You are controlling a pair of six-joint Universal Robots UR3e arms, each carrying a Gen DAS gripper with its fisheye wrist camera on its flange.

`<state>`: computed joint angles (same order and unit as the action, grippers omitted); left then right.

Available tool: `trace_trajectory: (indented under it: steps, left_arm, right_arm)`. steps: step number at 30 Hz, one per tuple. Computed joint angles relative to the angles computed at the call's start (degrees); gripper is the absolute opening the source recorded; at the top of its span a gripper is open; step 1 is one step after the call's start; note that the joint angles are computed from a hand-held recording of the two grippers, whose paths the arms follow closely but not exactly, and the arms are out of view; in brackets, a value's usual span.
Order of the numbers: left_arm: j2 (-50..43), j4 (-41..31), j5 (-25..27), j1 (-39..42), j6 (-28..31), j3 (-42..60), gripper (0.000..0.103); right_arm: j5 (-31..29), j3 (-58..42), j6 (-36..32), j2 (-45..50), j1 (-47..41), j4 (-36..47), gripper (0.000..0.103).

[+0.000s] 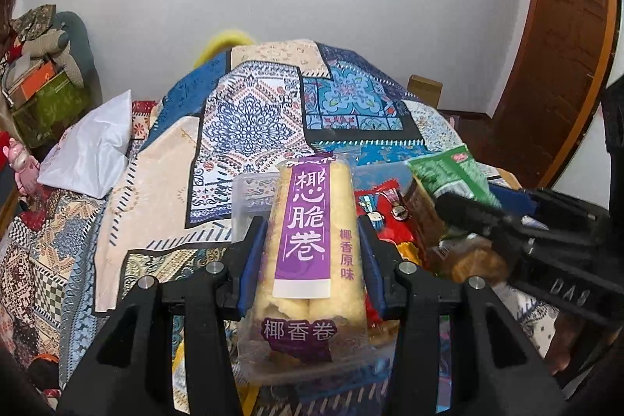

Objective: Organize snacks
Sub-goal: 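Place the coconut roll in the box with the left tool while the right tool places the green bag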

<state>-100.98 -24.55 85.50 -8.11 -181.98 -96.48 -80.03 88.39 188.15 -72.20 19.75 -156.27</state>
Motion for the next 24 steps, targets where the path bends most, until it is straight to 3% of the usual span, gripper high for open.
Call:
trace_trajectory:
  steps: [12,14,16,24]
  left_arm:
    - [-5.3,-2.2,2.2,-0.3,-1.6,3.8,0.049]
    - [-4.0,-1.3,1.3,0.1,-2.0,2.4,0.063]
    - [-2.0,0.2,0.9,0.2,-1.9,0.5,0.067]
    - [9.5,-0.1,1.1,0.0,1.0,-7.1,0.069]
  right_arm:
    - [-1.4,-0.5,-0.9,2.3,-0.2,2.2,0.044]
    - [-2.2,0.1,-0.6,1.4,-0.1,2.2,0.057]
    - [-3.1,1.7,-0.5,-0.3,0.2,1.1,0.062]
    - [-3.0,7.2,-1.1,-8.1,0.4,1.9,0.064]
